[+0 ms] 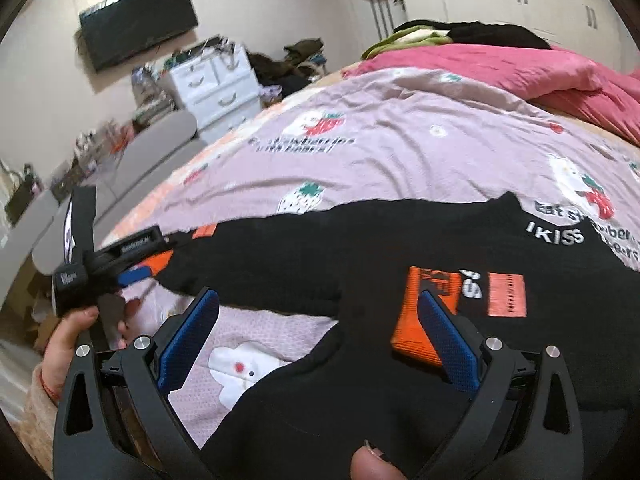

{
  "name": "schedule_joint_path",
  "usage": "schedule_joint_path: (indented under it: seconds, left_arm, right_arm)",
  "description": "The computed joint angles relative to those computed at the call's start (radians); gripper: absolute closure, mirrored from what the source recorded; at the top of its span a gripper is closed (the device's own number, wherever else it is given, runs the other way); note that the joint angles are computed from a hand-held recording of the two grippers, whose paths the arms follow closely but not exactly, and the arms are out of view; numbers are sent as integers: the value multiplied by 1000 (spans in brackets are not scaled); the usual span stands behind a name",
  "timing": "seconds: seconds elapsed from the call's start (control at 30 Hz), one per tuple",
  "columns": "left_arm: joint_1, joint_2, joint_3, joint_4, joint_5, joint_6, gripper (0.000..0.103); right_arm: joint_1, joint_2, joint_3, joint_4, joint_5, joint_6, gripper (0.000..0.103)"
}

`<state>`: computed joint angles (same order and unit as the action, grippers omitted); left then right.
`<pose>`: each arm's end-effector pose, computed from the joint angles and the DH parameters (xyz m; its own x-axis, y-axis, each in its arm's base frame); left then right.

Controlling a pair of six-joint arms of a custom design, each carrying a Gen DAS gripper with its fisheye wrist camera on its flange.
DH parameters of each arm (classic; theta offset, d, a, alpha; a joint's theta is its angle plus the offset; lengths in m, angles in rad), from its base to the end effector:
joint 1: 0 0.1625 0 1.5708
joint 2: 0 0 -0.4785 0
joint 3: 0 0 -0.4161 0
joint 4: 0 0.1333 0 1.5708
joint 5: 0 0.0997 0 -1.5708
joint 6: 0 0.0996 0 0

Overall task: Fold small clothes
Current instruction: 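Grasp the other sleeve's orange cuff with the left gripper, then lift the sleeve and fold it across the body, opening the left gripper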

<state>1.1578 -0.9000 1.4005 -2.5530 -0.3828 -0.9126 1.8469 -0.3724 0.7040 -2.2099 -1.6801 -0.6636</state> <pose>-0.1016 -0.7941 0.3509 -0.5962 -0.7912 -0.1363 -0.1895 0.3037 -0.9337 0.3806 -0.8942 0.1370 -0.6005 -0.7533 0.2683 -0.7993 0.5750 -0.1744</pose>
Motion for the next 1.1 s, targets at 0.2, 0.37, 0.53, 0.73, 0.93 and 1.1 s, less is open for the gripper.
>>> schedule_joint_path:
  seconds: [0.2, 0.37, 0.53, 0.73, 0.93, 1.1]
  left_arm:
    - [23, -26, 26, 14, -41, -105, 9]
    - [31, -13, 37, -91, -37, -63, 9]
    - [38, 11, 40, -268, -32, 29, 23]
    - [45, 27, 35, -335, -31, 26, 67]
    - [41, 26, 71, -540, -87, 144, 94]
    - [14, 59, 39, -720, -109, 391, 95]
  right_arm:
    - [6, -2, 29, 2, -23, -15, 4]
    - [-2, -15, 54, -2, -43, -19, 4]
    - [-14, -36, 77, -19, -58, 0, 4]
    - [-36, -92, 153, -81, -78, 7, 4]
    - [-73, -123, 188, -120, -59, 58, 4]
    - [-89, -114, 166, -109, -67, 91, 4]
